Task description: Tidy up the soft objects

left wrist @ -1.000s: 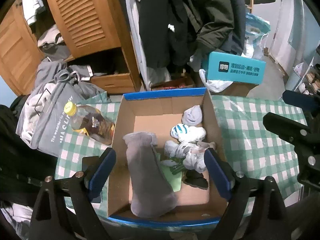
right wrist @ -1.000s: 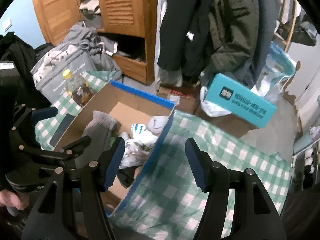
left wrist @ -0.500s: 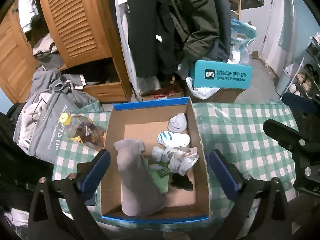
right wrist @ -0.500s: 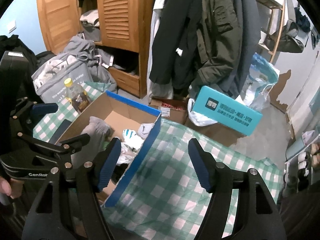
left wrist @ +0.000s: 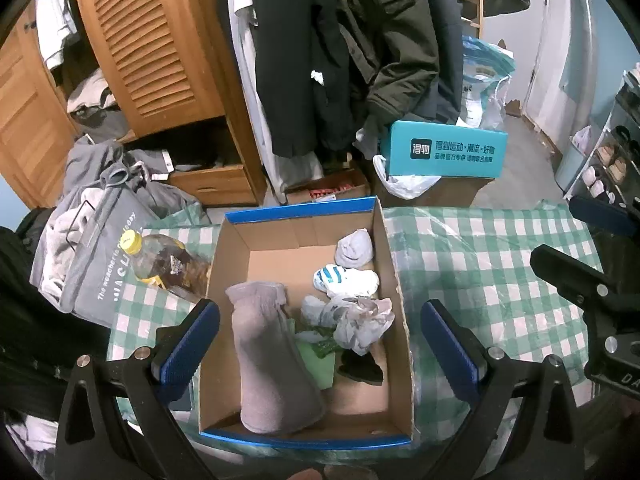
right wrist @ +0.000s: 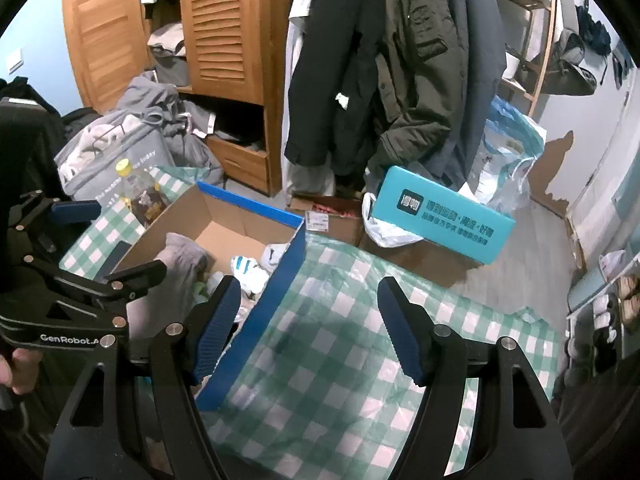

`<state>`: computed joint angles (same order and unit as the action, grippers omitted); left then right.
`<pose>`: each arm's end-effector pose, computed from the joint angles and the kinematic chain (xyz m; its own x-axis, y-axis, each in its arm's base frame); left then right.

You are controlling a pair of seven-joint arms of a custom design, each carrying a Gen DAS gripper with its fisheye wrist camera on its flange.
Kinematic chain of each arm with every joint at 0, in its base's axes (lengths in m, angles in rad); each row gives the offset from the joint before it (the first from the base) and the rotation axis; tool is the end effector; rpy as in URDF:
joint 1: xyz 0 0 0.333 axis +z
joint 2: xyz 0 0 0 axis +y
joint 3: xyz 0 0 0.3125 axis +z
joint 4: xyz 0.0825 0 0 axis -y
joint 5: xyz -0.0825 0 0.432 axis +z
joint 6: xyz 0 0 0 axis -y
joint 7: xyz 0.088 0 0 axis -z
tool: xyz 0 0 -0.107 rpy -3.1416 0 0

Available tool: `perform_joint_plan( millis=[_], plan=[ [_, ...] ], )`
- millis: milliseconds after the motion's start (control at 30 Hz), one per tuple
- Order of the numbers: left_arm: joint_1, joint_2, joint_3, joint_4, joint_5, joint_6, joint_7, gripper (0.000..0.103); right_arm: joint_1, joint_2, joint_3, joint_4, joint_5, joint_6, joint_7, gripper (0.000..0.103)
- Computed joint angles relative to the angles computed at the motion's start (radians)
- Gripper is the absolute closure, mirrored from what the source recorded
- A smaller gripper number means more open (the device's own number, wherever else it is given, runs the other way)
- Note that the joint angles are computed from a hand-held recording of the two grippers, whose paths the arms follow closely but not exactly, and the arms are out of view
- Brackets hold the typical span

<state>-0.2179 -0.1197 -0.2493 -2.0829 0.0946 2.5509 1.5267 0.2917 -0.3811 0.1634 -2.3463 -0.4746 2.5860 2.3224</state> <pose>0.5407 -0.2793 0.5215 -0.4467 -0.8899 -0.0923 -0.7222 0.4195 -0.5500 0.4655 0.2432 0.5229 0.0290 -0.9992 0.0275 -0.7458 -0.0400 -0.6649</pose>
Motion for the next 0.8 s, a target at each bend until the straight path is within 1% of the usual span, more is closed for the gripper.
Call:
perform_joint_plan(
  millis=[167,800],
  plan=[
    [-0.001,0.006,-0.001,0.008,0.003,-0.015,0.001,0.002,-0.003,-0.001,0.003,-0.002,-0.005,0.001,0.007,0.033],
    [-0.004,0.006,0.001,0.007,-0.005,-0.017,0.003,0.002,-0.002,-0.005,0.000,-0.006,0.000,0.000,0.002,0.033]
  ],
)
